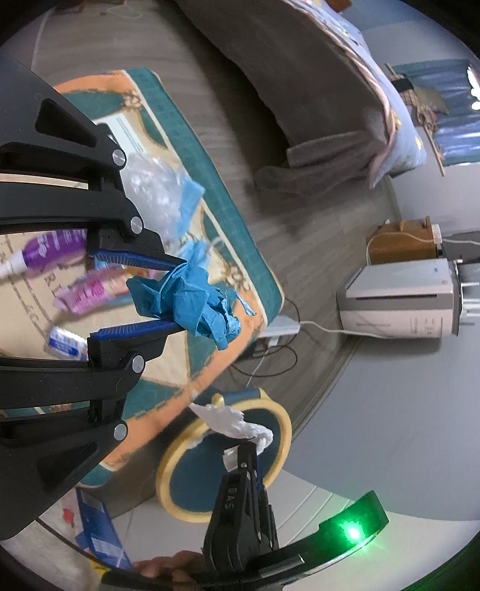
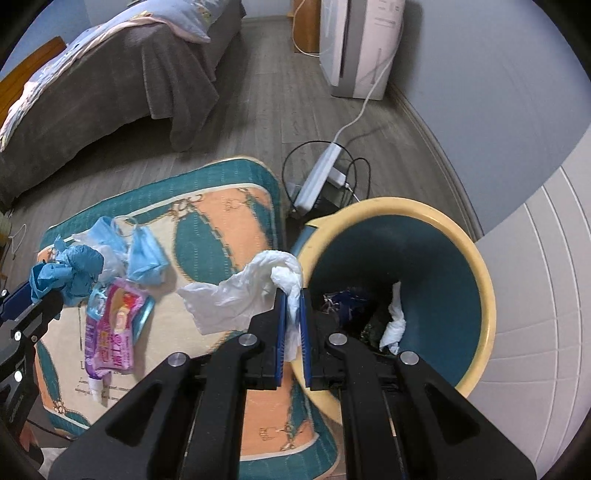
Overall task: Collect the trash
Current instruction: 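Grasp the blue glove with the left gripper while the right holds the white bag, then carry the glove and white bag over the wastebasket and open both grippers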
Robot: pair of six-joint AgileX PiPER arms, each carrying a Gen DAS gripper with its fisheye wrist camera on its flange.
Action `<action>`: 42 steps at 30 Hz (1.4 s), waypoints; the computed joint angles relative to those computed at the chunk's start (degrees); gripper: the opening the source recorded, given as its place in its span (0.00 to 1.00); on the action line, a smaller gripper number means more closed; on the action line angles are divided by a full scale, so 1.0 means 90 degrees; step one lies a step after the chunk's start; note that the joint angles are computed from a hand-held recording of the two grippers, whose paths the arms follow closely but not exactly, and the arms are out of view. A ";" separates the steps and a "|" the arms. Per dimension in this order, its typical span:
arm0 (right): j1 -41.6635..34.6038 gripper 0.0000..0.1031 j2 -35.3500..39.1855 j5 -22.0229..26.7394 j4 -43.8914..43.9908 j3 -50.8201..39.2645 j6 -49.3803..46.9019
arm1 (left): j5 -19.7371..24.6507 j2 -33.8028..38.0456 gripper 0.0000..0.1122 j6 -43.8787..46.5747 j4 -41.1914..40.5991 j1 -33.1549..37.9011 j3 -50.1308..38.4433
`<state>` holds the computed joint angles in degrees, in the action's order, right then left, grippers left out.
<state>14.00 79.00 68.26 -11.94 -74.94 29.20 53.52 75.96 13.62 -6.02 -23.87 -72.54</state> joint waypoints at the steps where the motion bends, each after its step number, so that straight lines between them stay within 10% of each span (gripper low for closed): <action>1: -0.0090 0.07 -0.0029 -0.0027 0.0017 0.0057 -0.0051 | -0.0004 0.0014 0.25 -0.0021 0.0011 -0.0047 -0.0013; 42: -0.3027 0.10 -0.0391 -0.0288 0.0134 0.1075 -0.0870 | -0.1175 0.1560 0.28 -0.1110 0.0608 -0.2970 -0.0184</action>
<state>-13.24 75.47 65.67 -10.73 -65.27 21.37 42.95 90.00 3.63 -0.55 -50.60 -74.20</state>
